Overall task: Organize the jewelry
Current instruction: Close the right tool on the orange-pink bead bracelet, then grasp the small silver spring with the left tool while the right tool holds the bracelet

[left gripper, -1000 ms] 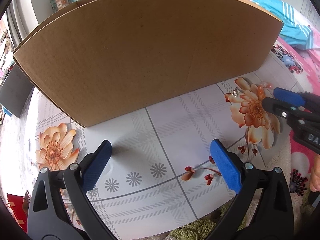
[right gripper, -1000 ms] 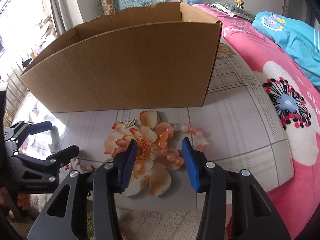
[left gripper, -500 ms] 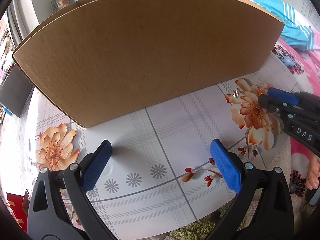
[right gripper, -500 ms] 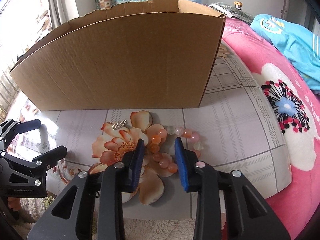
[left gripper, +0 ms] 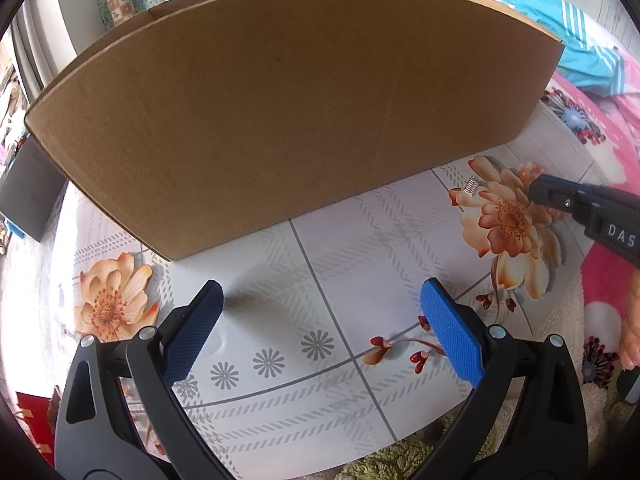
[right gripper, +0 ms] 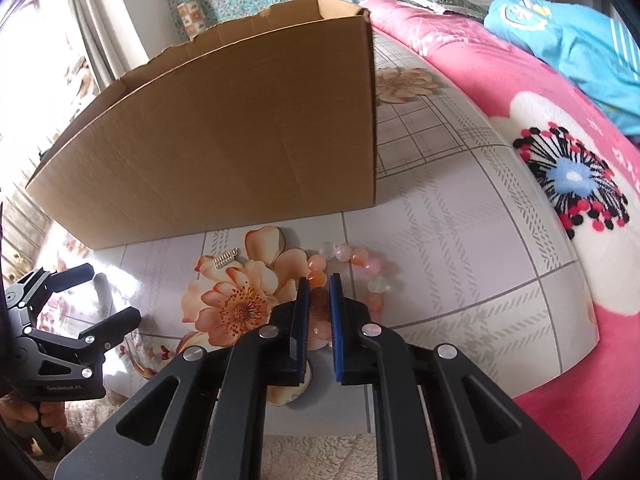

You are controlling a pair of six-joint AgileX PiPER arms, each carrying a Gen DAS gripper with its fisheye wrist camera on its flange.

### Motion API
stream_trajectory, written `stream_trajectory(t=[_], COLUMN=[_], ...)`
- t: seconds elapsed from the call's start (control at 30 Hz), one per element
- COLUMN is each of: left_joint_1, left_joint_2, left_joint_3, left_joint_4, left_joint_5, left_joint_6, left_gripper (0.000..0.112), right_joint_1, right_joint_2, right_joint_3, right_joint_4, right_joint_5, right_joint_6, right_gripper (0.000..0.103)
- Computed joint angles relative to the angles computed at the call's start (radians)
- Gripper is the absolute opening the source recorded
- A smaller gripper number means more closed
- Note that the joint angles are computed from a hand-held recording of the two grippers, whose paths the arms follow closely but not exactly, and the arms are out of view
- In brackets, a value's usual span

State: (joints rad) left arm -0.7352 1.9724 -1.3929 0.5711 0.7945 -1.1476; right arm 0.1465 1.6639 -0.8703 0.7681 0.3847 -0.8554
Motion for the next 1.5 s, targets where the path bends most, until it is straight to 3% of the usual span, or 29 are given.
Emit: stream_trajectory(t=[0.1, 0.3, 0.33, 0.37, 0.53, 0.7, 0.87, 1.07, 1.2, 1.27, 1.5], left_joint_1=[-0.043, -0.087, -0.087, -0.083, -0.050, -0.039, -0.038, -0.025, 0.000, 0.000, 0.003], left_joint_2=[0.014, 0.004, 0.008, 0.019, 0.095, 0.187, 0.242, 0.280, 0.269, 0.267, 0.218], left_joint_3=[-0.041, -0.052, -0.059, -0.079, -0.189, -0.338, -0.427, -0.496, -0.483, -0.480, -0.390], left_joint_4=[0.100, 0.255, 0.262, 0.252, 0.110, -0.053, -0.109, -0.144, -0.215, -0.207, -0.186], left_joint_5=[0.058, -0.049, -0.065, -0.084, -0.137, -0.104, -0.043, -0.003, -0.027, -0.023, -0.069], left_joint_6=[-0.036, -0.050, -0.040, -0.005, 0.225, 0.429, 0.504, 0.537, 0.550, 0.547, 0.480], left_gripper=[0.096, 0.093, 0.087, 0.076, 0.054, 0.041, 0.021, 0.020, 0.019, 0.004, 0.004], right_joint_1=[-0.009, -0.070, -0.082, -0.102, -0.167, -0.187, -0.210, -0.226, -0.233, -0.243, -0.252], right_joint_2=[0.004, 0.015, 0.020, 0.027, 0.060, 0.079, 0.093, 0.101, 0.098, 0.105, 0.107], right_joint_3=[0.003, 0.017, 0.016, 0.016, 0.009, 0.005, -0.001, 0.003, 0.011, 0.008, -0.002], right_joint_4=[0.047, 0.234, 0.259, 0.301, 0.392, 0.424, 0.437, 0.462, 0.475, 0.480, 0.458], right_joint_5=[0.001, 0.067, 0.083, 0.109, 0.190, 0.228, 0.261, 0.274, 0.276, 0.293, 0.306], right_joint_6=[-0.053, -0.249, -0.278, -0.327, -0.457, -0.509, -0.535, -0.571, -0.584, -0.584, -0.565], right_gripper=[0.010, 0.010, 0.010, 0.010, 0.010, 0.010, 0.010, 0.010, 0.010, 0.010, 0.011])
